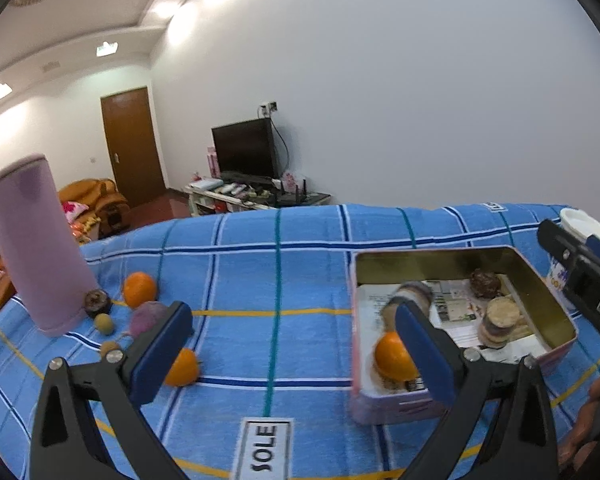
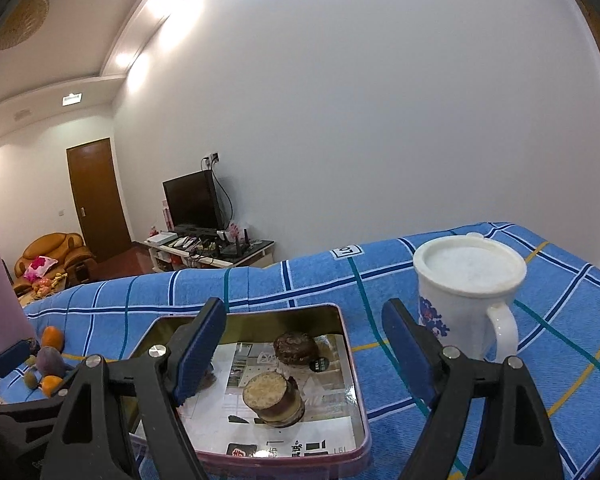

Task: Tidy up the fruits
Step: 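Withdraw both open tools from the tin, then move both open tools toward the loose fruits beside the pink kettle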

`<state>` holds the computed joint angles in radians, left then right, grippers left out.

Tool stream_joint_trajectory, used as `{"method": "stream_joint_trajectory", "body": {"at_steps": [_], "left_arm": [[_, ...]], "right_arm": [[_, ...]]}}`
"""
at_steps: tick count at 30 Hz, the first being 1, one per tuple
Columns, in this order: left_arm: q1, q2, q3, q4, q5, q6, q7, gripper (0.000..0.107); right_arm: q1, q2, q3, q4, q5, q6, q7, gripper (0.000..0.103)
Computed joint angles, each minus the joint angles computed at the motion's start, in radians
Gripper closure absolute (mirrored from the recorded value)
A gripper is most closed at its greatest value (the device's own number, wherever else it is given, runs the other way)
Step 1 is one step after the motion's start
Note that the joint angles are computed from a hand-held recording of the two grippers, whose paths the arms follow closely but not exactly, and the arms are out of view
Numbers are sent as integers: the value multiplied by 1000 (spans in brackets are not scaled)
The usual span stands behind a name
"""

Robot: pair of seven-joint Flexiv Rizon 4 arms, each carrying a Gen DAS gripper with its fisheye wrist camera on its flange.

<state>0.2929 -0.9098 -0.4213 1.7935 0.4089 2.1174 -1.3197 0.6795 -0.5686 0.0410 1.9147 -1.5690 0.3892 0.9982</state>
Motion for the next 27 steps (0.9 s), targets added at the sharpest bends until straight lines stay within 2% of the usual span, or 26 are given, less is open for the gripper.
{"method": "stream_joint_trajectory", "body": {"at_steps": [3,11,19,27], "left_arm": [[-16,5,31,1,-6,23,7,4],[30,1,14,-3,9,-7,6,4],[30,-8,52,-22,-4,24,15,4],[73,-18,36,-39,18,4,24,4]], "right_arm": [[11,-6,1,-9,11,-17,-10,22],[42,-25,-2,-39,36,-50,-51,22],[54,-43,-8,-69,49,-31,-69,22],[70,-80,-23,-128,61,19,-117,22]]}}
